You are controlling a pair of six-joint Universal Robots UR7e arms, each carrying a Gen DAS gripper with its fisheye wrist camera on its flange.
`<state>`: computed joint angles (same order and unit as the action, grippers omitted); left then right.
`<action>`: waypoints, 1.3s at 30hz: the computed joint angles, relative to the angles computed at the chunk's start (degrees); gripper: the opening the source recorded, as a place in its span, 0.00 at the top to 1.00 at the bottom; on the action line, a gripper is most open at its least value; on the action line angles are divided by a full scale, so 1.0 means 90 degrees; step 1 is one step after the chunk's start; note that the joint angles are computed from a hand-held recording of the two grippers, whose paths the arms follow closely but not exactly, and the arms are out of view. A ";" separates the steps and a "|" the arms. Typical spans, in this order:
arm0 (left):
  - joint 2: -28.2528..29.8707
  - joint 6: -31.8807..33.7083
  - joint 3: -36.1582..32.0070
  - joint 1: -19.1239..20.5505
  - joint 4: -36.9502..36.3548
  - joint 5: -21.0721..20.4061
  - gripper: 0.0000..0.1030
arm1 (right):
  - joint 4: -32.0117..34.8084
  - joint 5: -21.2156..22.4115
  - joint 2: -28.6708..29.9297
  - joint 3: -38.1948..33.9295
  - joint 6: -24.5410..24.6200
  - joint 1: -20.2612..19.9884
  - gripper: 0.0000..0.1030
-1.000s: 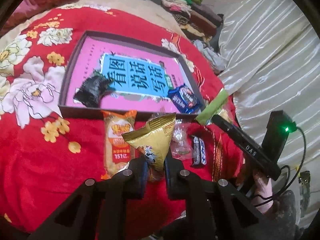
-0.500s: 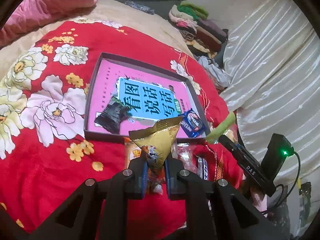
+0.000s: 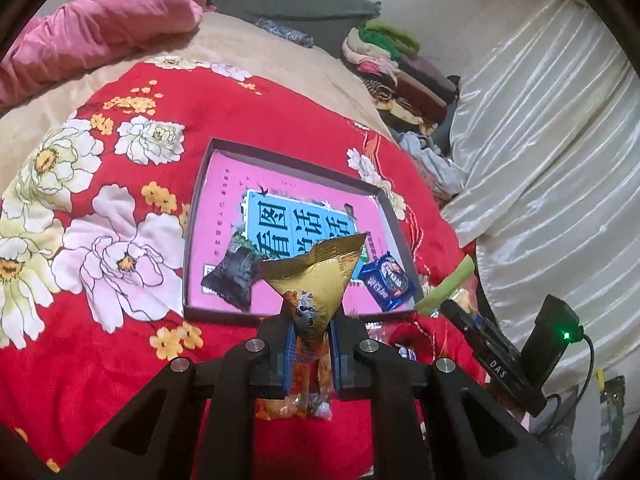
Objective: Organize snacks
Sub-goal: 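Lift both held packets and carry them toward the pink tray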
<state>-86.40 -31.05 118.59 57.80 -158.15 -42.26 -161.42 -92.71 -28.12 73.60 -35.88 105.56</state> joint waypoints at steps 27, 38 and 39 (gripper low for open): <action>0.0806 0.0570 -0.0777 0.0426 -0.0599 -0.0095 0.86 | 0.0016 0.0098 0.0335 -0.0550 0.0183 0.0073 0.64; 0.1044 0.0473 -0.0999 0.0682 -0.0257 -0.0250 0.86 | 0.0301 -0.0002 0.0566 -0.0867 0.0060 0.0142 0.64; 0.1068 0.0475 -0.1019 0.0697 -0.0219 -0.0250 0.86 | 0.0322 -0.0019 0.0598 -0.0909 0.0038 0.0148 0.64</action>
